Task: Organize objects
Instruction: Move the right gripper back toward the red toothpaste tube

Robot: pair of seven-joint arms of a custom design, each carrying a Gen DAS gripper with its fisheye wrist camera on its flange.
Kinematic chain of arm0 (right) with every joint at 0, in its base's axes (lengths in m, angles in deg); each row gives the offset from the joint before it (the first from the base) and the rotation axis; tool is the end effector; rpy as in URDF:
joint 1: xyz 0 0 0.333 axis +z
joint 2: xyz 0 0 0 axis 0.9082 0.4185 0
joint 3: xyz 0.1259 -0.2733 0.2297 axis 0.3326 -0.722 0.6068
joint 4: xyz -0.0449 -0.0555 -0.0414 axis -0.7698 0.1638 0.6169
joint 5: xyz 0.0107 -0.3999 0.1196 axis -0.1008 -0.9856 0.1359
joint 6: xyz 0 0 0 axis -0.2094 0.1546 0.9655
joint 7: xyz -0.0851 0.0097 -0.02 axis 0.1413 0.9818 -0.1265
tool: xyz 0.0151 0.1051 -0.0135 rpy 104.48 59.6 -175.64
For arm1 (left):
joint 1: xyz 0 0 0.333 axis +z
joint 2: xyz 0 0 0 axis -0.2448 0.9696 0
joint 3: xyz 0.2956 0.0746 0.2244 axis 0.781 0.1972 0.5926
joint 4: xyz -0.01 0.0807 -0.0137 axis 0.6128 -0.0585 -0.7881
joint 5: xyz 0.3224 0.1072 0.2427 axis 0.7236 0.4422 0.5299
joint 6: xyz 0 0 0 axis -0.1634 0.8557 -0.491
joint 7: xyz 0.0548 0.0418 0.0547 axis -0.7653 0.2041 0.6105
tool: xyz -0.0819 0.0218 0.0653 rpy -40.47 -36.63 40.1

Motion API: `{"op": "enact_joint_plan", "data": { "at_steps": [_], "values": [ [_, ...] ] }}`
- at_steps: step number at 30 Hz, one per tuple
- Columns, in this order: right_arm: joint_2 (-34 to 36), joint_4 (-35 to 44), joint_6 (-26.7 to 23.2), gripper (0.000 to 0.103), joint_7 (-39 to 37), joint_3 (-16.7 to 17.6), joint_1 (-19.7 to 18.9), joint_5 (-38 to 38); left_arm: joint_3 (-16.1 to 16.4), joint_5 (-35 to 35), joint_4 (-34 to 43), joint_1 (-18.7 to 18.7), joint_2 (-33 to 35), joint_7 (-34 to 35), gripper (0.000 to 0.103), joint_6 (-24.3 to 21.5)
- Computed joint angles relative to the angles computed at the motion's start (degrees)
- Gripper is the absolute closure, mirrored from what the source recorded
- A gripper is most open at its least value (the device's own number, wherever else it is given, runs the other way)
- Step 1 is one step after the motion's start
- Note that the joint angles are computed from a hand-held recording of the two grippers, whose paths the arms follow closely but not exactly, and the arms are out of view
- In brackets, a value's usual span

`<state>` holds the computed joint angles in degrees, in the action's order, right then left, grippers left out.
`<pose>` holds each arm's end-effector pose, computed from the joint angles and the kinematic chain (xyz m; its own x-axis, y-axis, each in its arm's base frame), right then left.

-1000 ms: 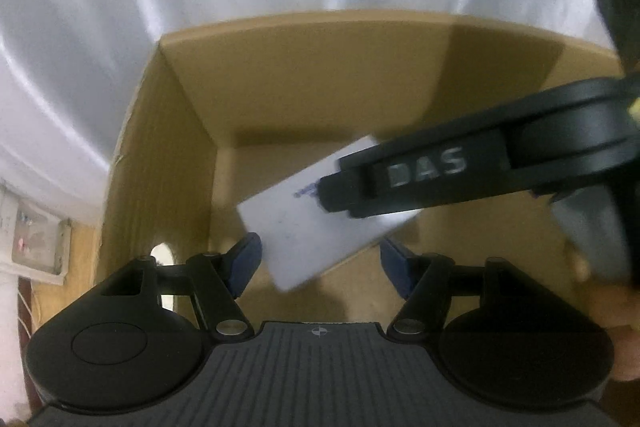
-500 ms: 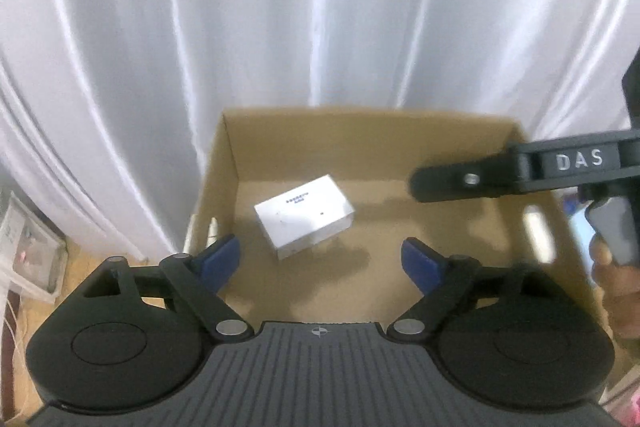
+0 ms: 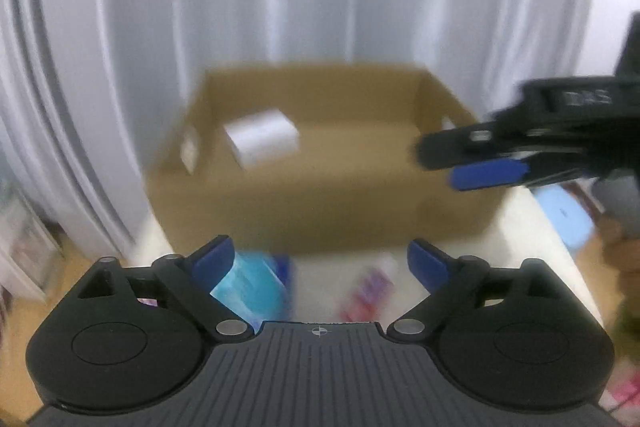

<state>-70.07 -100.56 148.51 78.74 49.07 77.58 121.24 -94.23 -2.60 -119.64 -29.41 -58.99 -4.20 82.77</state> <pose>0.4624 0.0714 0.4857 0.2943 -0.7202 -0.6283 -0.7895 0.1872 -0.5845 0.4182 -0.3219 0.4518 -0.1453 -0.9887 0.0360 -0.6602 0.0698 -0.7479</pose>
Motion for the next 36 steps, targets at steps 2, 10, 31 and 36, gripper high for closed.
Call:
{"op": "enact_joint_plan", "data": {
  "at_steps": [2, 10, 31, 36],
  "values": [
    [0.2, -2.6, 2.2, 0.026, 1.7, 1.1, 0.4, 0.2, -0.4, 0.2, 0.1, -0.6, 2.6, -1.0, 0.019, 1.5],
    [4.9, -5.2, 4.0, 0.037, 13.6, 2.5, 1.3, -6.5, 0.8, -2.1, 3.8, -4.0, 10.9, 5.8, 0.027, -3.6],
    [9.3, -3.7, 1.4, 0.042, 13.7, 2.0, 0.0, -5.5, 1.5, -25.2, -1.7, -3.0, 9.8, 23.4, 0.033, 7.0],
    [9.2, -4.0, 1.2, 0.042, 14.0, 1.9, -0.5, -5.8, 2.0, -26.7, -3.6, -3.0, 7.9, 24.9, 0.034, 8.4]
  ]
}}
